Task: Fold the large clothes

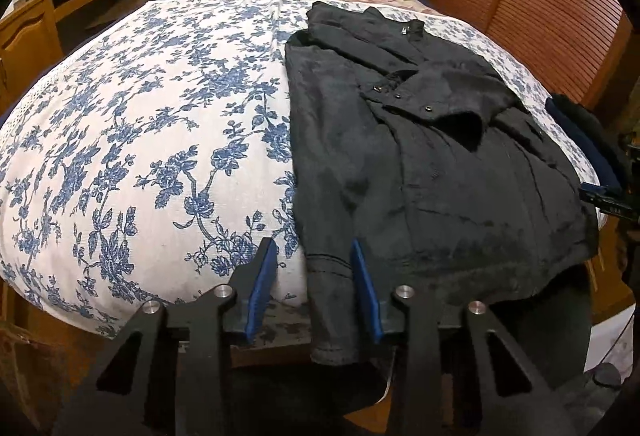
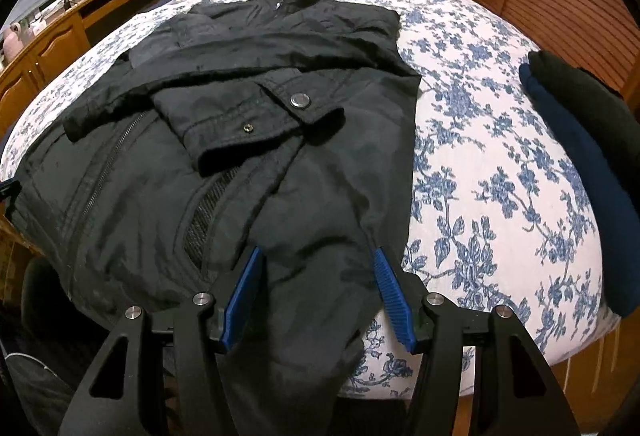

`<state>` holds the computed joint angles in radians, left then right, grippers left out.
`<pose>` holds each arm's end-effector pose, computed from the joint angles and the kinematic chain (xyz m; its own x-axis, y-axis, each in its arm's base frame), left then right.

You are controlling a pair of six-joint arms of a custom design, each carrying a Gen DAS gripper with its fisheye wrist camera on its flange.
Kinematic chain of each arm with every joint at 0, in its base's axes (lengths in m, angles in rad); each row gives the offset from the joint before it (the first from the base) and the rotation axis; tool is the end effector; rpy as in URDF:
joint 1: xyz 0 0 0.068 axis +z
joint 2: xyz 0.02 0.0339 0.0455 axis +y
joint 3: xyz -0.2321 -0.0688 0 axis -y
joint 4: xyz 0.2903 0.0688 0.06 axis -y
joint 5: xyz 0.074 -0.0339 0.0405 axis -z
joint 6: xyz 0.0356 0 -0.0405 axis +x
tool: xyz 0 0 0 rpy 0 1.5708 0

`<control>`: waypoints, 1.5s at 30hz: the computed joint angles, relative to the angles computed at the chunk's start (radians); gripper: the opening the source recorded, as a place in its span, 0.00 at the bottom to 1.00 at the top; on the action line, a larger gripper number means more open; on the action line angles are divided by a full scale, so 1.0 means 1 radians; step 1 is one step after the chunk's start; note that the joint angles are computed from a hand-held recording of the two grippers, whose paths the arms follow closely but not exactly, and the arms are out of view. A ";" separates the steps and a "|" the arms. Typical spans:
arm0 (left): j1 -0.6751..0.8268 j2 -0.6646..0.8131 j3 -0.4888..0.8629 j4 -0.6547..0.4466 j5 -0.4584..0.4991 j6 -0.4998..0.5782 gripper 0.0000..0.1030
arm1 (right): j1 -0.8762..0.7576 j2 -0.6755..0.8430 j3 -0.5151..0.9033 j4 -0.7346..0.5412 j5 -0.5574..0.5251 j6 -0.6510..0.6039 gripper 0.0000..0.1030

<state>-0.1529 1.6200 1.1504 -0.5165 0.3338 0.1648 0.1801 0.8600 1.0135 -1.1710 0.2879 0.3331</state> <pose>0.3707 -0.0689 0.1777 -0.7601 0.2740 -0.5893 0.4535 0.8731 -0.1790 0.2016 0.0264 0.3011 -0.7992 0.1732 -0.5756 0.2501 0.9666 -0.0565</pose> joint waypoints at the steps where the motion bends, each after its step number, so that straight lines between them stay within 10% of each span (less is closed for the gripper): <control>1: -0.002 0.001 0.001 -0.002 -0.003 0.000 0.39 | 0.000 -0.001 -0.002 -0.001 0.000 0.002 0.58; 22: -0.011 0.026 0.015 -0.010 -0.015 0.005 0.39 | -0.023 0.002 -0.016 -0.010 -0.069 0.000 0.60; 31: -0.006 0.024 0.010 -0.043 0.022 0.036 0.30 | -0.060 -0.047 -0.045 0.029 -0.150 -0.028 0.13; 45: -0.012 -0.023 -0.007 -0.047 0.029 0.021 0.14 | -0.059 -0.063 -0.064 0.040 -0.148 -0.002 0.14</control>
